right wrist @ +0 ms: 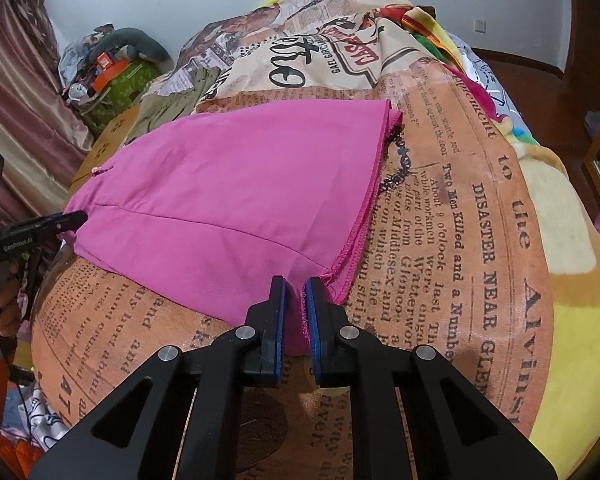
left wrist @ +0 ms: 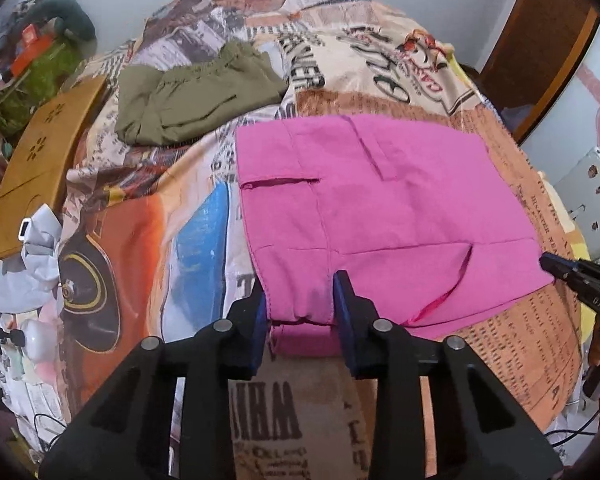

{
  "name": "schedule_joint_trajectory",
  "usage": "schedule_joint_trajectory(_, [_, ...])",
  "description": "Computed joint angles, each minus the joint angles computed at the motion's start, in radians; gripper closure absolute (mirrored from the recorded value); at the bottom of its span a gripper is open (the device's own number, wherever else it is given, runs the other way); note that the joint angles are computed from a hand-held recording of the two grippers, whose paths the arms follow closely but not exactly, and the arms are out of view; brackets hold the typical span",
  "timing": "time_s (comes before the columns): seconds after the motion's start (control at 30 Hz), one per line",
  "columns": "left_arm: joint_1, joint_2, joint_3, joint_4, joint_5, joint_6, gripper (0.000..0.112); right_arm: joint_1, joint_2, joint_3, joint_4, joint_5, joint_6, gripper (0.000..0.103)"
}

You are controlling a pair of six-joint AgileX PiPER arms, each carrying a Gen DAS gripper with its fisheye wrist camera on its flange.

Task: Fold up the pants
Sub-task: 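Pinch the folded pink pants edge with the left gripper and smooth it, then open the left gripper and withdraw both tools from the pants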

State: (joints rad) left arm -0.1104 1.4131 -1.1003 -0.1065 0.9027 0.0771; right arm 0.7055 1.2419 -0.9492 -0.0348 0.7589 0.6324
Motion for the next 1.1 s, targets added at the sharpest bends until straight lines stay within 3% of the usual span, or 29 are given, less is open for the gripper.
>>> schedule_joint_trajectory(0.13, [0.022, -0.003, 0.009, 0.003, -0.004, -0.003, 0.059, 0.004, 0.004, -0.008, -0.006, 0.010, 0.008, 0.094])
schedule_joint_trajectory(0.33, [0.078, -0.017, -0.013, -0.039, 0.023, 0.058, 0.048, -0.015, 0.013, -0.048, 0.013, 0.053, -0.014, 0.094])
schedule_joint_trajectory(0.53, [0.056, -0.021, -0.080, 0.064, 0.004, 0.006, 0.045, -0.042, 0.014, -0.115, -0.026, 0.080, -0.004, 0.090])
schedule_joint_trajectory(0.63, [0.073, 0.011, -0.136, 0.061, 0.003, 0.009, 0.042, -0.053, 0.022, -0.142, -0.056, 0.078, 0.000, 0.079])
schedule_joint_trajectory(0.87, [0.076, 0.134, -0.270, 0.049, 0.002, 0.009, 0.037, -0.103, 0.071, -0.179, -0.036, 0.053, -0.047, 0.072])
schedule_joint_trajectory(0.97, [0.069, 0.193, -0.324, 0.049, 0.008, 0.012, 0.036, -0.130, 0.101, -0.197, -0.018, 0.036, -0.076, 0.063])
schedule_joint_trajectory(1.1, [0.062, 0.282, -0.403, 0.048, 0.024, 0.006, 0.036, -0.175, 0.150, -0.233, 0.019, 0.020, -0.134, 0.062])
